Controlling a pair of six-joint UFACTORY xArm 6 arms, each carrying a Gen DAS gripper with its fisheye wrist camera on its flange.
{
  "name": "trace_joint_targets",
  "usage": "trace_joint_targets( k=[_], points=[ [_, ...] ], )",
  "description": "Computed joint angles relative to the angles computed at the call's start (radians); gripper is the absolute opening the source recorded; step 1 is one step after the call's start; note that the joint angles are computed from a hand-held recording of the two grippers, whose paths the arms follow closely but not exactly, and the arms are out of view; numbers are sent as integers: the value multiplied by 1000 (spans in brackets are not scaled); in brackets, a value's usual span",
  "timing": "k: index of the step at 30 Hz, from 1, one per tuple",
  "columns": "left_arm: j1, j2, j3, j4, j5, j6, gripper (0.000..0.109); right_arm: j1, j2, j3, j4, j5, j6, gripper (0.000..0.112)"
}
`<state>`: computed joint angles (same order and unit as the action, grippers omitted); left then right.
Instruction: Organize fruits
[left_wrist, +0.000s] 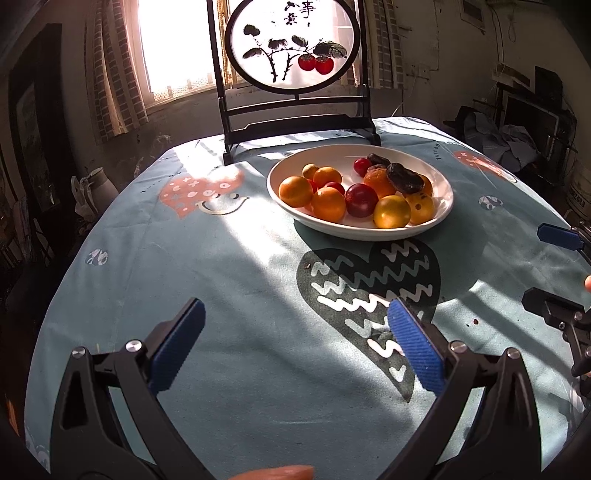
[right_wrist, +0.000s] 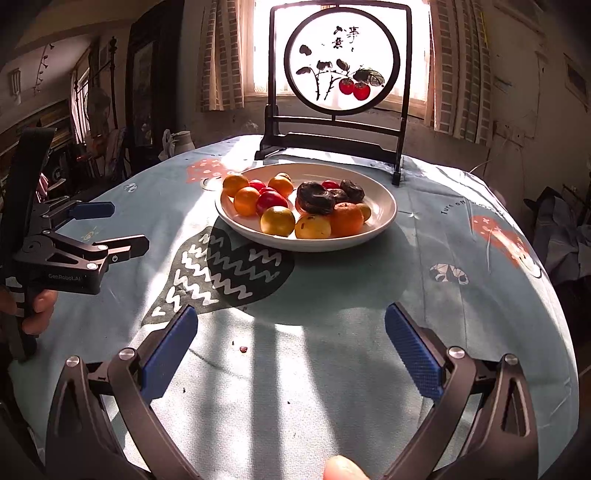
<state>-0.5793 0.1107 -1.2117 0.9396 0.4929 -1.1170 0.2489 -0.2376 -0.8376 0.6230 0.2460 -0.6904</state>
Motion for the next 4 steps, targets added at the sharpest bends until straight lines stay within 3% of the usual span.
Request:
trace_joint_targets(
  k=[4],
  points=[
    [5, -2, 2, -1, 2, -9, 101, 0, 2, 0, -2, -3, 2, 102]
  ],
)
